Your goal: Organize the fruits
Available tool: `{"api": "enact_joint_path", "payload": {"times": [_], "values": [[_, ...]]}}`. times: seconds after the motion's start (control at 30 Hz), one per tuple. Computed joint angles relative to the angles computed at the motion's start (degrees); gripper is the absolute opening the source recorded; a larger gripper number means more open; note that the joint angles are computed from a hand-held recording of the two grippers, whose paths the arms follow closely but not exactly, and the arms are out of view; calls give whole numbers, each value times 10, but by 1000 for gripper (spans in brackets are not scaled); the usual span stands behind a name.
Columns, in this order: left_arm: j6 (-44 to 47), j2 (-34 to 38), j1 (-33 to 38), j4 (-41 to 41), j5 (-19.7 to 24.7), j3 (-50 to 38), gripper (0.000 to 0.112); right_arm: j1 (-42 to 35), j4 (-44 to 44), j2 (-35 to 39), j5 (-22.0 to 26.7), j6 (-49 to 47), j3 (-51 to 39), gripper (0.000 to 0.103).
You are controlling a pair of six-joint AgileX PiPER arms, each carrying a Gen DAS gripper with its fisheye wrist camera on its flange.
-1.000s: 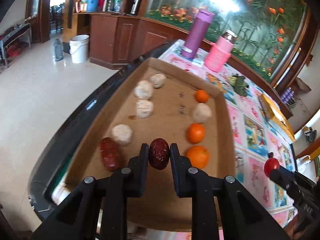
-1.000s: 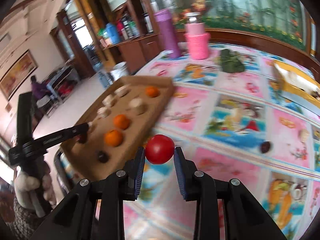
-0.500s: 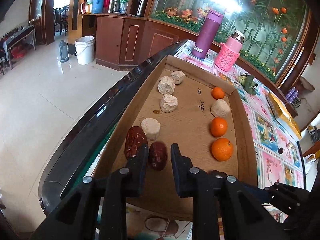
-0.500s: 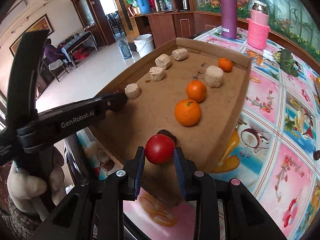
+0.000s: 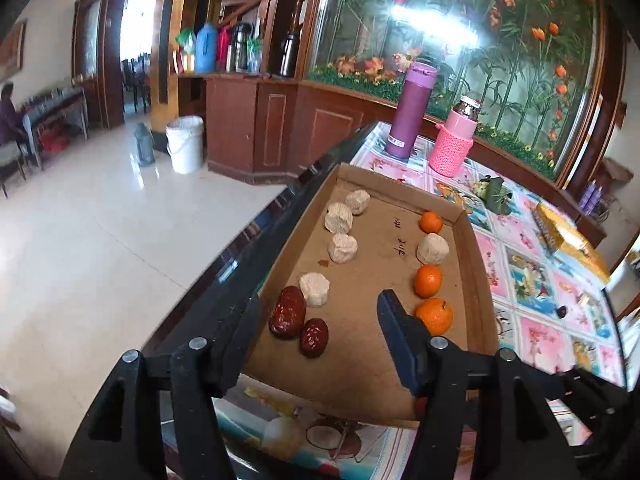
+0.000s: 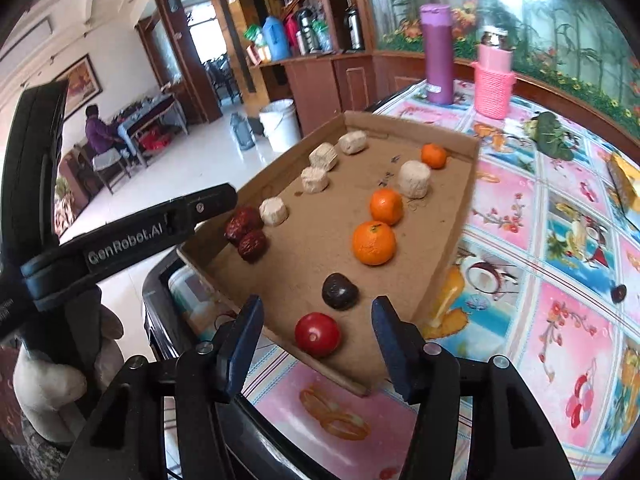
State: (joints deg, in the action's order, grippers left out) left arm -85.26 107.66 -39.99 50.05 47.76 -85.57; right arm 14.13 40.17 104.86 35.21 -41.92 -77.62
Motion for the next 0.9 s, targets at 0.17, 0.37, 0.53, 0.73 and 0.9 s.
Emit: {"api": "enact_joint_path", "payload": {"times": [0.17,0.37,0.53,0.73,0.9], "values": [[19,34,-41,33,82,-59,69,-38,42,-29,-12,-15,33,73],[51,53,-62,32,100,-100,69,-81,74,-40,3,-22,46,75],[73,68,-72,22,108,-129,69,-101,96,-47,13,-38,62,75],[98,89,-77,7,119,-166,69,-121,116,-51,24,-56,72,77],[130,117,-76,-14,126,-209,69,-141,132,-40,34,-67,67,78]]}}
